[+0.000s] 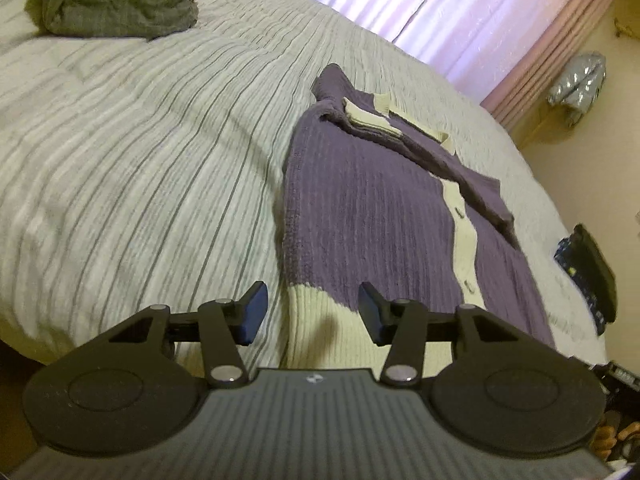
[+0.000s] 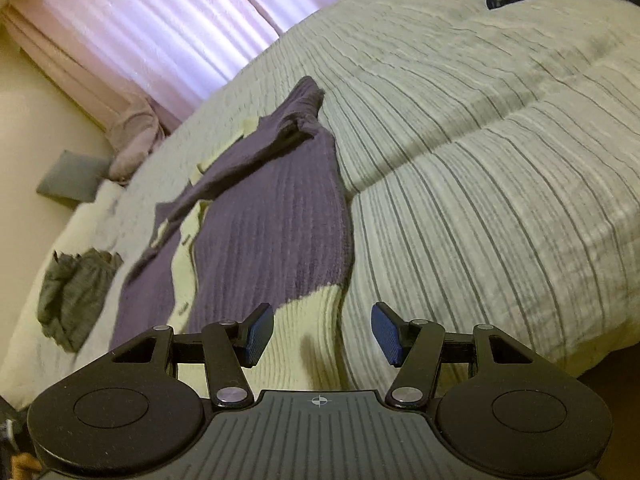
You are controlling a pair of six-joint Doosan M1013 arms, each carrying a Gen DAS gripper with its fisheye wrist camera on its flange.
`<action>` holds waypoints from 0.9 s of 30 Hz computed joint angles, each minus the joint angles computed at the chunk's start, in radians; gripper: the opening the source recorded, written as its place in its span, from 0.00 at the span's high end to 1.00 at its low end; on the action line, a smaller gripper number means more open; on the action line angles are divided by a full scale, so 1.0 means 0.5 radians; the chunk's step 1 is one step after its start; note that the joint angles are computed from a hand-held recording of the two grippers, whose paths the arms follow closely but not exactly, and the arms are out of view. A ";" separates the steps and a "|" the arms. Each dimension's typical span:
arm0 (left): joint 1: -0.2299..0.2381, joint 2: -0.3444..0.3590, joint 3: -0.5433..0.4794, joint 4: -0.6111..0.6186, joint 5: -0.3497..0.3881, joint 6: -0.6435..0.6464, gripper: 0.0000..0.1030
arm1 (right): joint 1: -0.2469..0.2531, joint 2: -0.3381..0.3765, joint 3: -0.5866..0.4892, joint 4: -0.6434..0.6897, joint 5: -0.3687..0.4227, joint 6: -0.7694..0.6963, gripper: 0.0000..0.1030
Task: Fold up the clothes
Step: 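Grasp the cream hem with both grippers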
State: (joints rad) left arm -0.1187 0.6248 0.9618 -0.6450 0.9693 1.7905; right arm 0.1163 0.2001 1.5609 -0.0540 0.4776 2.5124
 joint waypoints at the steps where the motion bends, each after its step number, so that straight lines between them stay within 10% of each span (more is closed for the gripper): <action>1: 0.006 0.013 -0.010 -0.035 0.010 -0.006 0.57 | -0.008 0.002 0.004 0.039 -0.020 -0.028 0.43; 14: 0.078 0.127 -0.067 -0.443 0.128 0.017 0.58 | -0.143 -0.014 0.148 1.054 -0.324 -0.764 0.44; 27: 0.067 0.343 -0.367 -0.581 0.236 -0.053 0.58 | -0.236 0.123 0.093 2.218 -0.272 -1.759 0.44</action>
